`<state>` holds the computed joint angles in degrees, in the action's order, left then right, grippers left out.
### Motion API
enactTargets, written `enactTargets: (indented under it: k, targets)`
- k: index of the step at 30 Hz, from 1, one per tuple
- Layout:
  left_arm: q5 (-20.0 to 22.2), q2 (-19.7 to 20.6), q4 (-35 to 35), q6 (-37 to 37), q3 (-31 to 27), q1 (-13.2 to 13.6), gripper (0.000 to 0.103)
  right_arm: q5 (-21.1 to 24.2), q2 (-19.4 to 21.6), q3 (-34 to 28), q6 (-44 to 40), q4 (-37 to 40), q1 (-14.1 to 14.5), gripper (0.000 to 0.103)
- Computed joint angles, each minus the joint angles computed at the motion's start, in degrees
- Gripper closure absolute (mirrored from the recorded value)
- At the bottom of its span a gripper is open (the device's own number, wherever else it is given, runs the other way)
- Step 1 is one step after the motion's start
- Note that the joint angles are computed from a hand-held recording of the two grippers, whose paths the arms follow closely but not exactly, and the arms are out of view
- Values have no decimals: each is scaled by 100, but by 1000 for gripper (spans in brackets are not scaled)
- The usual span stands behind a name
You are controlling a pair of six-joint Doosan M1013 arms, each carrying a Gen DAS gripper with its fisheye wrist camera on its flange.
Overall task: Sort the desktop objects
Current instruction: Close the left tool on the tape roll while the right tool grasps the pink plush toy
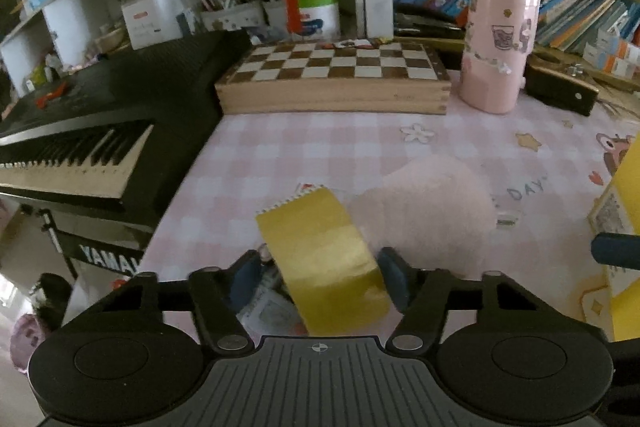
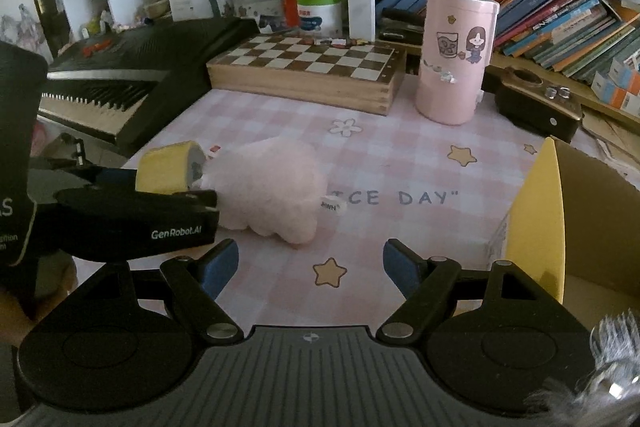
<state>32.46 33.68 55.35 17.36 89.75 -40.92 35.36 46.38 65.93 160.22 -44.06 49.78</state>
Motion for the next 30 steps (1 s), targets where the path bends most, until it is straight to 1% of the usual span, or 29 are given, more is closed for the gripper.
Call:
enactTargets:
  k: [1, 3, 8, 12, 19, 23, 25, 27, 30]
  targets:
    - [-35, -13, 96, -10, 24, -10, 55, -3, -2, 5, -7, 17, 0, 24]
    - [-61, -31, 55, 105, 25, -17, 58, -19, -12, 22, -7, 34, -1, 24]
    - [-445, -185, 49, -82, 200, 16, 60, -70, -34, 74, 119, -93, 8, 24]
    - [-776, -360, 446, -624, 416, 34, 60, -86, -38, 79, 142, -66, 10, 24]
    - [-1023, -550, 910, -1199, 617, 18, 61, -114, -46, 85, 112, -19, 7, 24]
    - [-1217, -699, 1448, -1833, 771, 10, 64, -126, -38, 68, 74, 3, 13, 23]
    - [-1266, -785, 2030, -2467, 869, -2, 64, -146, -32, 45, 10, 67, 8, 22]
    - [-1231, -849, 2611, -3041, 958, -22, 64, -187, -27, 22, -56, 128, 0, 19]
    - [-1135, -910, 3127, -3574, 1062, -36, 65, -192, 16, -81, -364, 368, -19, 17]
